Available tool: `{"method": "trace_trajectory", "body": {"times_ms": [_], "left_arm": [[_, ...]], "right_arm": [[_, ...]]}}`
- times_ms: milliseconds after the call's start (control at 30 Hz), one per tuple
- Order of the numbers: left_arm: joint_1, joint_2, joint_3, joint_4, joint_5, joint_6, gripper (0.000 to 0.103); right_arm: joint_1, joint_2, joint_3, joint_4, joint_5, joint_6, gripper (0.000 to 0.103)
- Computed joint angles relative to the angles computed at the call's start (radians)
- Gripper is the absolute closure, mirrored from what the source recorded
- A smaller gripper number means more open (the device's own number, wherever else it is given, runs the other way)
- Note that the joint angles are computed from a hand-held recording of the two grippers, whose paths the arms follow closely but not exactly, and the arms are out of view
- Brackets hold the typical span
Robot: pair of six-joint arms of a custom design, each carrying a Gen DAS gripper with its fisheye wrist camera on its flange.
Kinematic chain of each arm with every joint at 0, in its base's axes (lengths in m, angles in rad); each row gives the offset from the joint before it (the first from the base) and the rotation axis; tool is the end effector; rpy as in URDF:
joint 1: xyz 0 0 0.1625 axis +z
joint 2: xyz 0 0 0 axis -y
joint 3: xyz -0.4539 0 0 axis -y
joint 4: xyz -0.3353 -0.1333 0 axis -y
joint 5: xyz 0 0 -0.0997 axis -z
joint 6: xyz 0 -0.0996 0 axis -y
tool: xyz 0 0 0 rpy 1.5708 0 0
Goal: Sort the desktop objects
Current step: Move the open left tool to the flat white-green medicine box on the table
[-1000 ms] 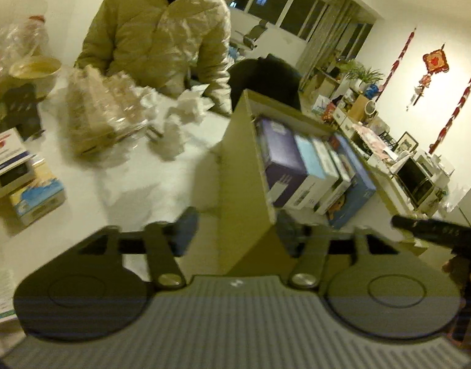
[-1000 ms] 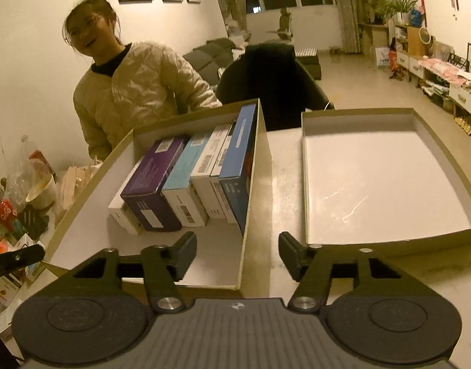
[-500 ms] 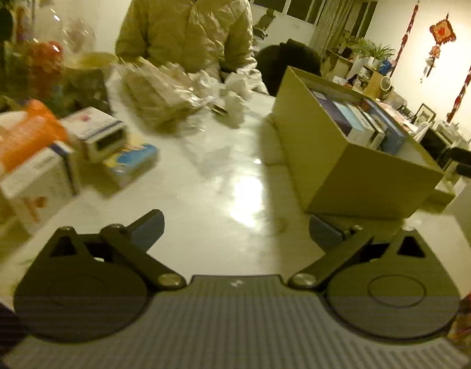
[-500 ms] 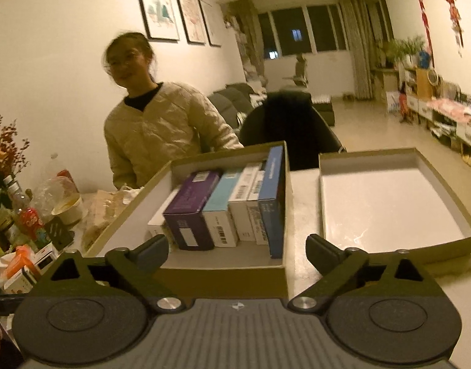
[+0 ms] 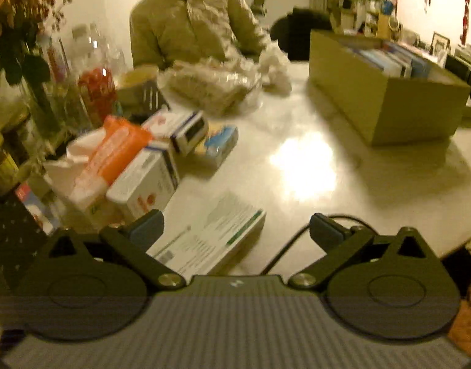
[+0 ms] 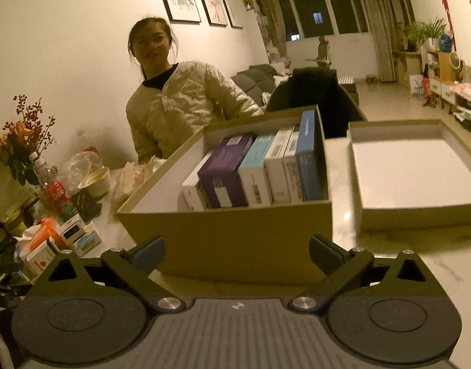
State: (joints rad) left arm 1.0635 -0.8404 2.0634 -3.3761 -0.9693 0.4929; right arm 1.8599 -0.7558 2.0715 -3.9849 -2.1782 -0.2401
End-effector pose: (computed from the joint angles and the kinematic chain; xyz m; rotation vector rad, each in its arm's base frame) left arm -0.0993 -0.5690 0.1716 0.9753 2.2600 -0.7399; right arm 0.2253 -0.4892 0.2009 0.1699 -2.2585 1.3780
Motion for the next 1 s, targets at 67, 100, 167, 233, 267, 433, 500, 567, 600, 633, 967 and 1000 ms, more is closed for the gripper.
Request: {"method": "trace_trajectory", "body": {"times_ms": [67, 100, 167, 233, 267, 433, 500, 567, 600, 633, 967, 1000], "left_arm": [[0.016, -0.002, -0.022, 0.049, 0.013, -0.014, 0.003], [0.022, -0.001, -0.032, 0.065, 0.022, -0.025, 0.004], [0.049, -0.014, -0.052, 0.094, -0.017, -0.056, 0.004], [0.075, -0.029, -0.074, 0.138, -0.068, -0.109, 0.005], [0.087, -0.035, -0.085, 0.160, -0.094, -0.135, 0.005], [0.099, -0.021, -0.114, 0.216, -0.055, -0.190, 0.014], [0.097, -0.019, -0.106, 0.200, -0.051, -0.166, 0.014], [0.095, -0.019, -0.099, 0.190, -0.048, -0.130, 0.014], [0.095, -0.017, -0.097, 0.184, -0.043, -0.111, 0.014], [0.095, -0.015, -0.095, 0.174, -0.035, -0.089, 0.014], [0.116, 0.002, -0.110, 0.187, -0.032, -0.035, 0.026], [0.116, 0.004, -0.108, 0.177, -0.035, -0.031, 0.030]], "right_arm": [[-0.004, 0.003, 0.003, 0.009, 0.009, 0.011, 0.003], [-0.005, 0.005, 0.004, 0.013, 0.013, 0.018, 0.003], [-0.007, 0.008, 0.005, 0.021, 0.018, 0.031, 0.003], [-0.007, 0.011, 0.006, 0.029, 0.021, 0.039, 0.003], [-0.007, 0.011, 0.007, 0.033, 0.024, 0.040, 0.003], [-0.008, 0.015, 0.006, 0.045, 0.031, 0.052, 0.003], [-0.009, 0.016, 0.003, 0.056, 0.036, 0.062, 0.003], [-0.008, 0.016, -0.001, 0.066, 0.037, 0.063, 0.003], [-0.007, 0.017, -0.003, 0.071, 0.037, 0.061, 0.003], [-0.007, 0.017, -0.005, 0.074, 0.037, 0.062, 0.003], [-0.005, 0.026, -0.021, 0.110, 0.046, 0.071, 0.003], [-0.004, 0.027, -0.023, 0.113, 0.046, 0.072, 0.003]]}}
